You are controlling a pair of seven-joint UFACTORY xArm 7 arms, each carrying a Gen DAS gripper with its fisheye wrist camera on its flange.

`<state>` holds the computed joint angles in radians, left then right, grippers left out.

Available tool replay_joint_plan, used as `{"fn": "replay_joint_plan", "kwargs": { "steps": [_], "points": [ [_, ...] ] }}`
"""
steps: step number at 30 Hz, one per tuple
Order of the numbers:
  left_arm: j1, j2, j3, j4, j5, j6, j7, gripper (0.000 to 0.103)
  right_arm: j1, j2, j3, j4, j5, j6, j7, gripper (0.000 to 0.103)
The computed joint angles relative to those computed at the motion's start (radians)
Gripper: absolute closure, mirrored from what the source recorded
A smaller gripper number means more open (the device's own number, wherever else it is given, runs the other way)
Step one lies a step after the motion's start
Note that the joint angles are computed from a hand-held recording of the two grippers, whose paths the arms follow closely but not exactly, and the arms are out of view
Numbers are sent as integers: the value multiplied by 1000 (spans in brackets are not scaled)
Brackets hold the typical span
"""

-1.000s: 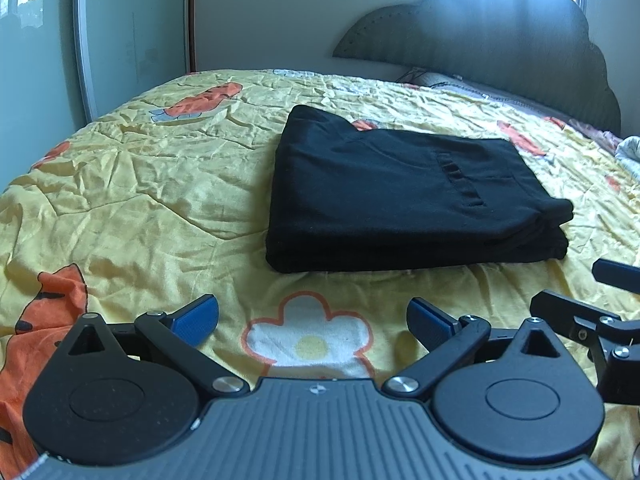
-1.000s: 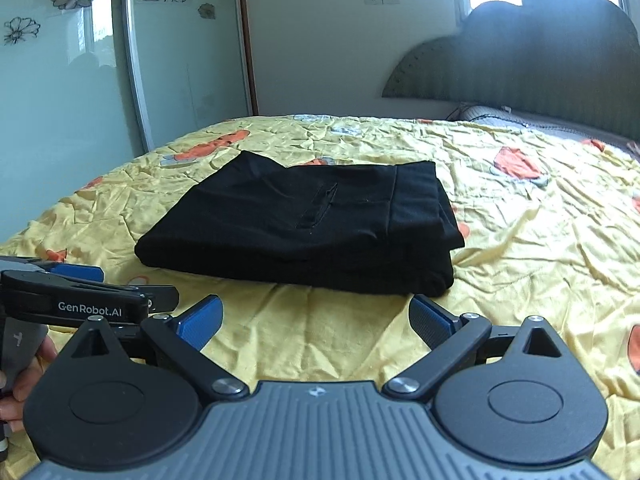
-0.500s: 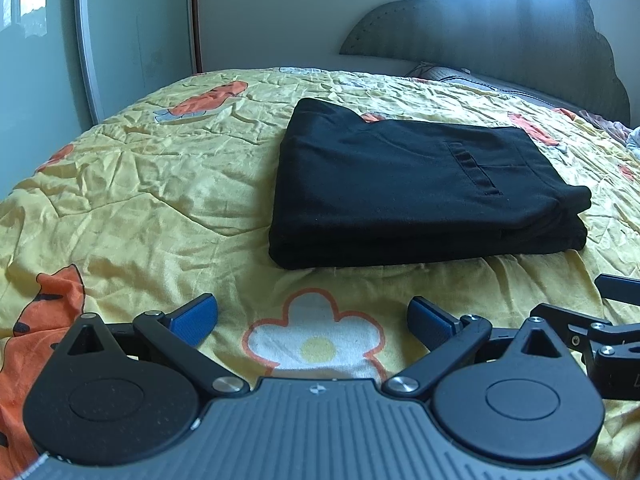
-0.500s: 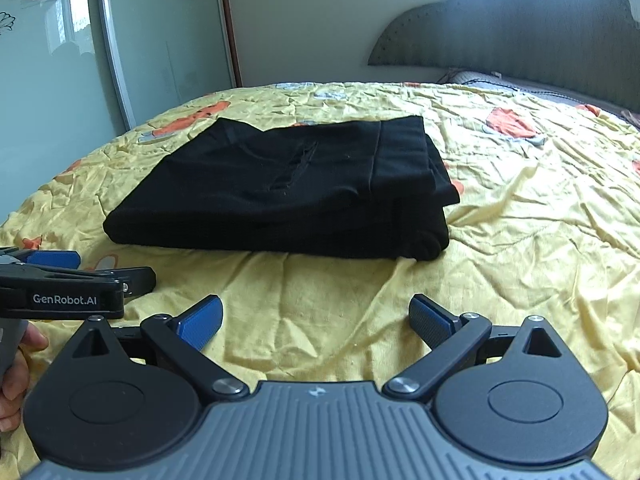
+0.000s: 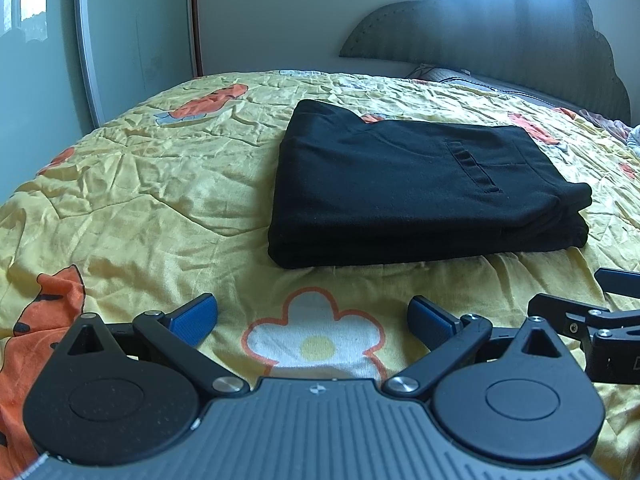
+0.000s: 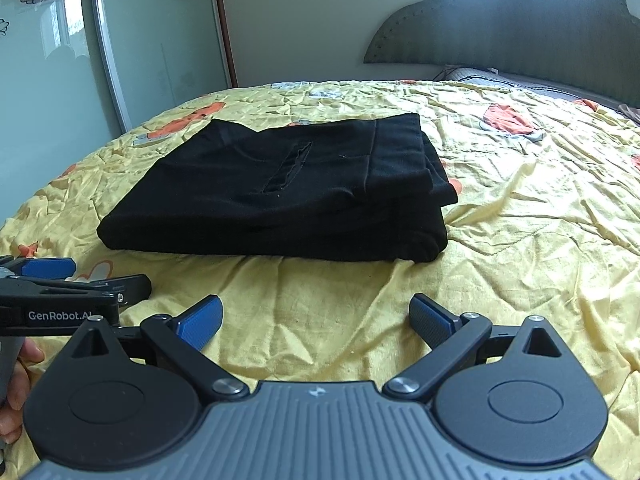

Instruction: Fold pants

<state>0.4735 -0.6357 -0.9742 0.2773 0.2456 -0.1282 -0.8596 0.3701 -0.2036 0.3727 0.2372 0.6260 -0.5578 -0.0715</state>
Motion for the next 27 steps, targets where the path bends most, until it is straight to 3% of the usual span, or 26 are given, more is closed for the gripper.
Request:
{"fn": "replay_joint_plan", "kwargs": {
  "steps": [3, 8, 13, 17, 21, 24, 27],
  "points": [
    [0, 0, 0, 0, 0, 0, -1, 0, 2, 2, -4, 0, -9, 4, 2, 0],
    [1, 0, -1, 0, 0, -2, -1, 0, -9, 26, 72, 45, 168, 16, -157, 0],
    [1, 0, -2, -1, 0, -1, -2, 0, 29, 27, 30, 39, 162, 9, -157, 0],
    [1, -1, -2, -1, 0, -1, -2, 0, 38, 34, 40, 55, 223, 10, -214, 0],
    [1, -1, -2, -1, 1, -1, -3, 0, 58, 40, 24, 55, 228, -5, -198, 0],
    [1, -1, -2, -1, 1, -1, -3, 0, 66, 49, 22, 66, 269, -10, -219, 0],
    [1, -1, -2, -1, 1, -1, -3, 0, 79, 68, 39, 100, 373, -12, -321, 0]
  ]
}}
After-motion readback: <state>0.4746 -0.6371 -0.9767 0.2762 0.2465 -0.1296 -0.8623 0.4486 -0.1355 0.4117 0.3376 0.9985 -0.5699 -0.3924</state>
